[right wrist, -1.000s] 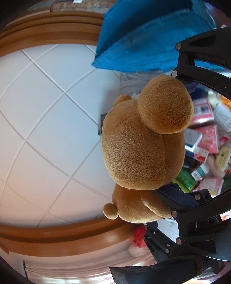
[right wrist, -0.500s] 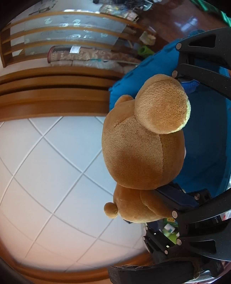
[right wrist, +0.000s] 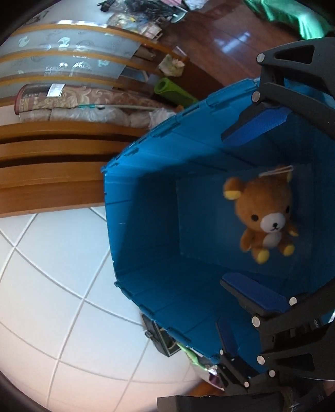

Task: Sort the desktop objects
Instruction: 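Carry the teddy bear into the blue crate and open the right gripper, then return the right gripper to the pile over the green frog plush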

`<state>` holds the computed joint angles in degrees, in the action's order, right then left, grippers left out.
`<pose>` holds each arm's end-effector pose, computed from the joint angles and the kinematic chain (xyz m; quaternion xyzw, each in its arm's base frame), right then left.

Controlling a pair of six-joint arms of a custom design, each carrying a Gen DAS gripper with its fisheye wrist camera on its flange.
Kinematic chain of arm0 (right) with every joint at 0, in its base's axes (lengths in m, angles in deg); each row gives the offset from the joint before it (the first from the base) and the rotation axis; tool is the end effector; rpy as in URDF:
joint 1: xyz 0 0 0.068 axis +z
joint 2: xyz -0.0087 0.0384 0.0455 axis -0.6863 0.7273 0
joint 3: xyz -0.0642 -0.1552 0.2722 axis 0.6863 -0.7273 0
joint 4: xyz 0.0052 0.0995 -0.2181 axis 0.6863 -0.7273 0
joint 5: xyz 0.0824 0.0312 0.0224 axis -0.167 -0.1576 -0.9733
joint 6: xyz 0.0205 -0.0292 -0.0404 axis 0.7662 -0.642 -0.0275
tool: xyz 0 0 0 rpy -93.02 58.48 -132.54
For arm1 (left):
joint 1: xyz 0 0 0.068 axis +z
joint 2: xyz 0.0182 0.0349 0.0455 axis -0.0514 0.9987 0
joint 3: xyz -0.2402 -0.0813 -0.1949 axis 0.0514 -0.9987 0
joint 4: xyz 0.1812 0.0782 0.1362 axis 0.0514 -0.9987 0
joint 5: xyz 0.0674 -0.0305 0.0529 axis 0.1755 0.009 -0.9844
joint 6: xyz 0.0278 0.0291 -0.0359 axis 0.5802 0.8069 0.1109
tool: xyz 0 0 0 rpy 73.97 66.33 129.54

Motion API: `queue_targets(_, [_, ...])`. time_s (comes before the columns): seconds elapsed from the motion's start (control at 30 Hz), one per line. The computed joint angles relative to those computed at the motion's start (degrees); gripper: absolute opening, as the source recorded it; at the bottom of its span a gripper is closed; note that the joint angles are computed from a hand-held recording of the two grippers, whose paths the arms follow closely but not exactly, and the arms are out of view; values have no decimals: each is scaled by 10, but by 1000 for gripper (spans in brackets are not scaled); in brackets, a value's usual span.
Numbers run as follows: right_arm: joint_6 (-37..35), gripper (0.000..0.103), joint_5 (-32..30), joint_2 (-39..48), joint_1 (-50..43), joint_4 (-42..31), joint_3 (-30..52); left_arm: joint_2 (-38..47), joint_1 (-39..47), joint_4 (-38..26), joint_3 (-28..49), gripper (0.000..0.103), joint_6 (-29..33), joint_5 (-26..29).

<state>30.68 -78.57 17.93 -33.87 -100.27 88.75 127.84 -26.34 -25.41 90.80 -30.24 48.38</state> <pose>0.2649 0.0414 0.3418 0.0391 0.9147 0.0402 0.4002 0.2874 -0.1227 0.3364 0.1889 0.9272 -0.0437 0.3205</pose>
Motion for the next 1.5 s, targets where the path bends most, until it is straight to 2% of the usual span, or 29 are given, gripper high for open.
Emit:
queue_targets(0.03, [-9,103,8,5,-1,-4,2,2,-2,-4,-3,77,-7,-2])
queue_targets(0.2, [-35,103,26,36,-9,-22,15,19,-10,-39,11,77,-11,-7])
queue_targets(0.33, [-67,103,34,55,-9,-42,22,23,9,-49,3,77,0,19])
queue_targets(0.7, [-88,103,72,40,-10,-19,-26,4,12,-33,-22,78,4,16])
queue_targets(0.8, [-89,103,104,29,7,-15,-32,-20,21,-27,-33,78,6,14])
queue_targets(0.93, [-93,103,184,24,55,-8,-39,-60,41,-18,-49,78,13,19])
queue_targets(1.03, [-87,103,200,26,78,-9,-36,-87,65,-15,-55,78,23,30])
queue_targets(1.3, [-27,103,208,20,166,-3,1,-163,194,16,-77,78,86,71])
queue_targets(1.5, [23,103,211,45,267,39,49,-204,401,57,-104,83,148,178])
